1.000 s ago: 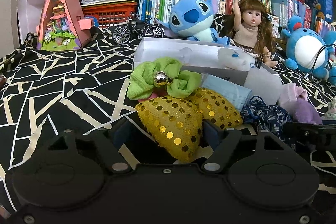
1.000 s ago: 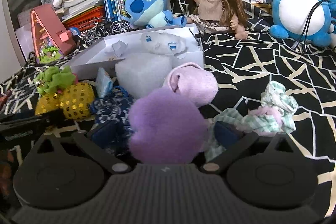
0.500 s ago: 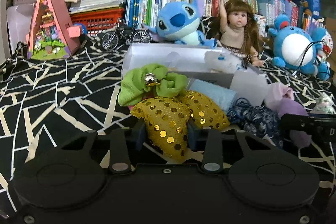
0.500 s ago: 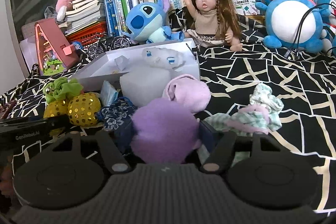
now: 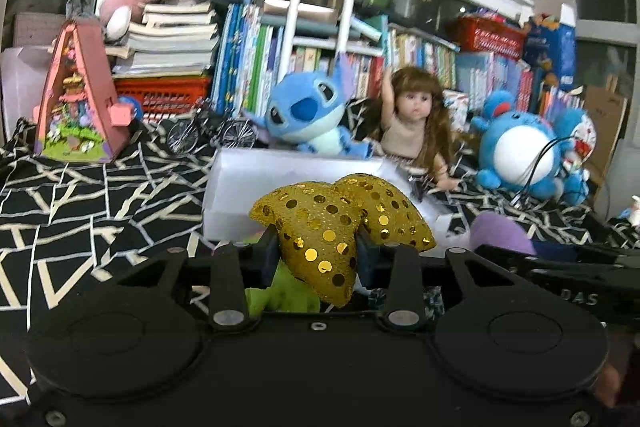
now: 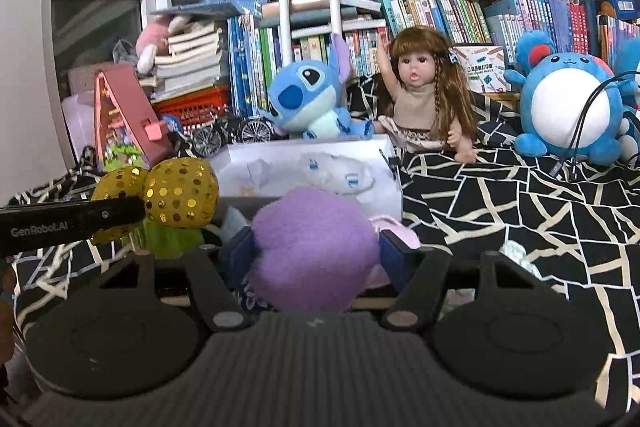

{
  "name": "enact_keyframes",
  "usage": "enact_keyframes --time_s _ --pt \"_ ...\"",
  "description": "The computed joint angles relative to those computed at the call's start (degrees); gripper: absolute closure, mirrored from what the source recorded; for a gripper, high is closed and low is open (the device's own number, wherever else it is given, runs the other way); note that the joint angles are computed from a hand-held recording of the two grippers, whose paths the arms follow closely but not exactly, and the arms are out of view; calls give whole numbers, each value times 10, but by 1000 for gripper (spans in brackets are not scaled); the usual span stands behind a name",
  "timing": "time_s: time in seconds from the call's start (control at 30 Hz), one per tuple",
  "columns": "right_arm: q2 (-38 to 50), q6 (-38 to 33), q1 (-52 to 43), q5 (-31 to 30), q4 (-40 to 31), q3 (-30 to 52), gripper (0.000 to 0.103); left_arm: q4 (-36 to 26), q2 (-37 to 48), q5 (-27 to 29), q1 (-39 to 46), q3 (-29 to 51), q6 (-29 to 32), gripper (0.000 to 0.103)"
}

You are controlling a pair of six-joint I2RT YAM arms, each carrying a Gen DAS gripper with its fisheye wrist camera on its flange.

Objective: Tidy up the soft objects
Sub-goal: 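Carry the sequin pouch in the left tool while the right tool carries the purple ball into the white box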

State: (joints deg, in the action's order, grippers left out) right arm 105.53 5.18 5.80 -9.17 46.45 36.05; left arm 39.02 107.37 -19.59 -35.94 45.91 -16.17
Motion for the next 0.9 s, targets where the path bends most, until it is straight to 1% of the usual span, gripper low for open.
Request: enact_keyframes --time_s 0.13,0.27,0.33,0.5,0.6,0.77,0.83,0.9 --pt "-6 9 -3 -8 0 5 34 -5 -10 10 2 4 -2 67" --pt "-5 13 -6 -11 -10 20 34 -21 -8 16 12 26 0 67" --pt "-3 17 -8 -13 -20 32 34 -34 -4 21 21 44 1 67" --pt "9 42 -19 -25 -62 83 34 -84 22 33 51 120 8 67" --pt "23 47 -26 -34 -93 125 34 -123 49 48 72 186 4 67" --pt "56 40 -37 -50 -164 228 34 -226 122 84 103 346 -1 67" --pt "73 42 -41 -57 -201 279 34 -275 158 95 113 419 -6 67" --pt "103 46 -45 -73 -265 356 34 -329 201 114 124 500 -14 67"
